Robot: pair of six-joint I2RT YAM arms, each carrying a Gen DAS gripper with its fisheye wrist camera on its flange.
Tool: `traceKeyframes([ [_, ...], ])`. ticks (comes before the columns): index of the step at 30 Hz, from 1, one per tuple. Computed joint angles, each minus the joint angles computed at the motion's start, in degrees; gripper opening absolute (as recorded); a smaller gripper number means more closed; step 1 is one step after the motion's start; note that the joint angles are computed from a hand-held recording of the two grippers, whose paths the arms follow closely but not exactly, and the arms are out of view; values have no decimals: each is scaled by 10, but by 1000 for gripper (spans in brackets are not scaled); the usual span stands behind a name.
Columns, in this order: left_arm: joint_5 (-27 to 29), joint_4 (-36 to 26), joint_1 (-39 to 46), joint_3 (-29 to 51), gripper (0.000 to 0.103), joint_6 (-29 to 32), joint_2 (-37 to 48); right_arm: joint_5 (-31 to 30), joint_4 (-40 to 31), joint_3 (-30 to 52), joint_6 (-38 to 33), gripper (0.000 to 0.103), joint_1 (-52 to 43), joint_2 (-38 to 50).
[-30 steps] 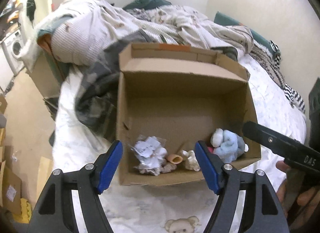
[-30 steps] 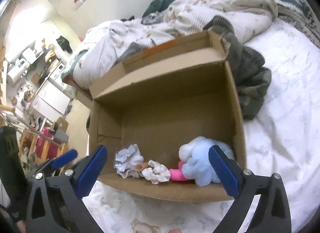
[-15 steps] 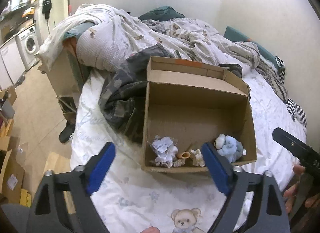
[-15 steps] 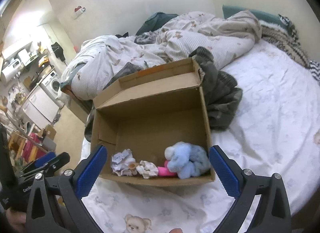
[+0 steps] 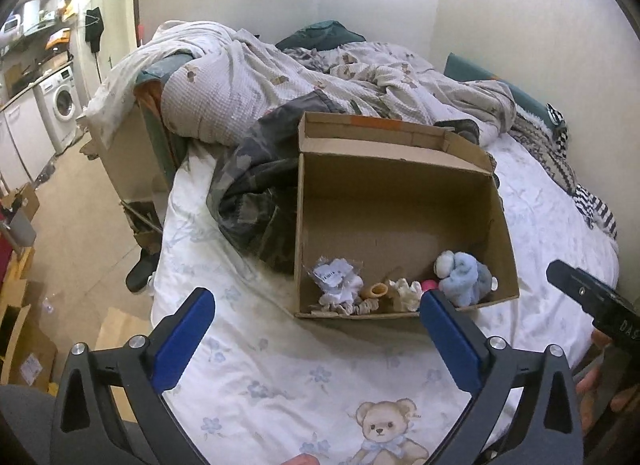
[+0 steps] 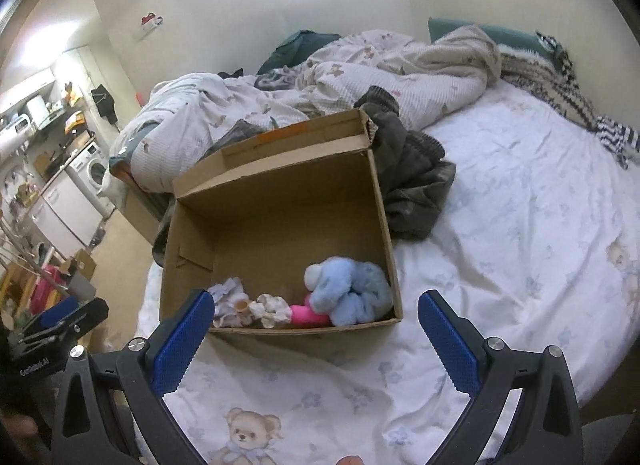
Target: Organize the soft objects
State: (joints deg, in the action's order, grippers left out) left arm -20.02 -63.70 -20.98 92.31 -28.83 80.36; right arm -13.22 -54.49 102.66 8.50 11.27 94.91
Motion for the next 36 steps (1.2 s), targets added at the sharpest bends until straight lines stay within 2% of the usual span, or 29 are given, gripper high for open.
traceKeyframes([
  [17, -7, 21, 0, -15, 102, -4, 6, 61, 11, -18, -29, 103, 49, 8],
  [36, -2, 25, -2, -16, 102, 1, 7, 64, 6, -18, -35, 103, 52, 10],
])
